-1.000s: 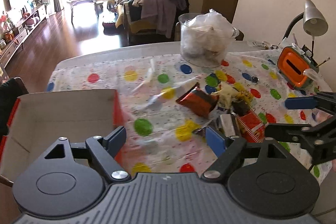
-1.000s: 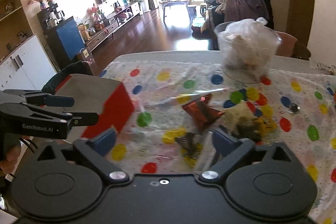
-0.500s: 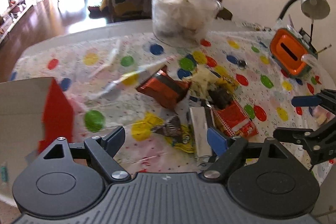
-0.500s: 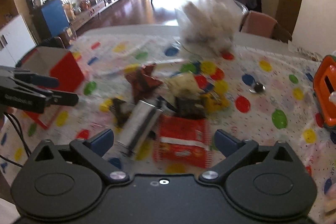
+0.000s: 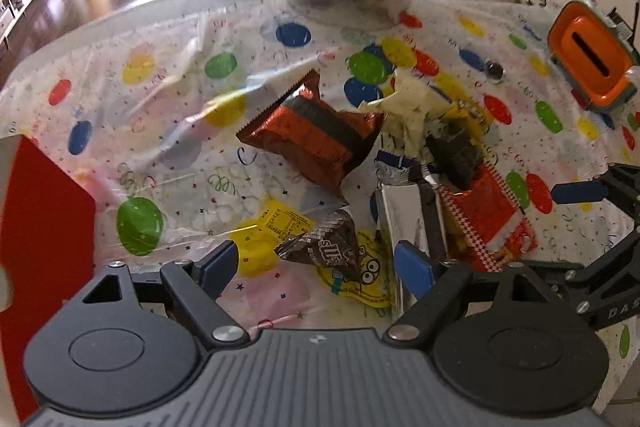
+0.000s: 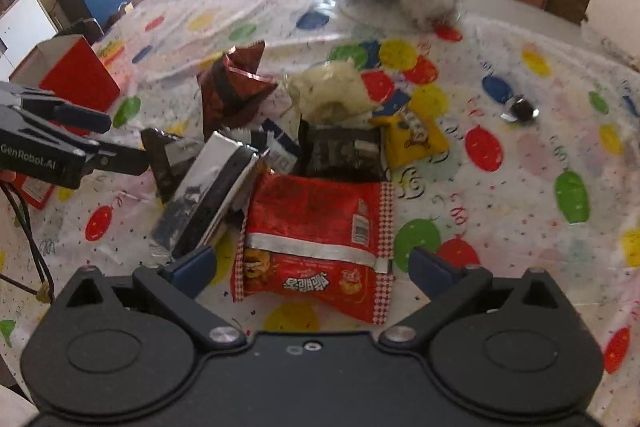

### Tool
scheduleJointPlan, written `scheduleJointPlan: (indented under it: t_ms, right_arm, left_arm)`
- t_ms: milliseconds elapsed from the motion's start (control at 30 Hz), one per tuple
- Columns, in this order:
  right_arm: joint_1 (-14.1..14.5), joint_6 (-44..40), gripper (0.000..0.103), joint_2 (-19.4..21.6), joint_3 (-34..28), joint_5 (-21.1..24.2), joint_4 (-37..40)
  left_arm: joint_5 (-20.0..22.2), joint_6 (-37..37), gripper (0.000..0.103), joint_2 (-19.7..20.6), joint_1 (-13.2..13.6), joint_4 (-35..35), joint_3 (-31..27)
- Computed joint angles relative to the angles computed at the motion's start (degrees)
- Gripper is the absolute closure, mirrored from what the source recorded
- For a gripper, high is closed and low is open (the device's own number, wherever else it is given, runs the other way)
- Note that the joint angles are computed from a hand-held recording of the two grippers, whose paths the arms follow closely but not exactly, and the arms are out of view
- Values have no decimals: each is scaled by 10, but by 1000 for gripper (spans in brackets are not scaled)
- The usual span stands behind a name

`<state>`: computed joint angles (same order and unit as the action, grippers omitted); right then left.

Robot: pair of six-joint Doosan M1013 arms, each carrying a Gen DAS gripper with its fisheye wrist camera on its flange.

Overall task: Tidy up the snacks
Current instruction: 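Grasp the brown M&M packet with the left tool while the right tool grasps the red chip bag, then carry both packets into the cardboard box and open both tools to release them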

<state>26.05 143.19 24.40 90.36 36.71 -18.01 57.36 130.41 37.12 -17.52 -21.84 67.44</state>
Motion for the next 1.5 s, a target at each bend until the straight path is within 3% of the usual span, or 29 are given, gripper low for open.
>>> scheduleJointPlan:
  t_ms: [167,433,767,900,967,1133,1500]
  right_arm:
    - [-8,-48,1,16,-11,-2,42]
    - [-18,-70,1,34,-24,7,67]
    - [-19,-67,2,40,-26,1,66]
    - [-16,-53,7,38,-22,-4,52]
    - [-16,-46,11,35,-19,-10,50]
    - [-12,-25,22,29,-14,-17,33]
    - [0,45,23,8,5,-17,1]
  left_arm:
    - [18,-45,18,21,-3,13,-26]
    - [29,-33,20,33,-11,19,-37]
    - [53,-43,48,46,-14,32,-51]
    - [56,-43,53,46,-12,24,-52]
    - [57,-37,62,46,-10,17,-51]
    - [51,-34,69,41,-7,11,-45]
    - [46,-41,72,26,7,-11,-28]
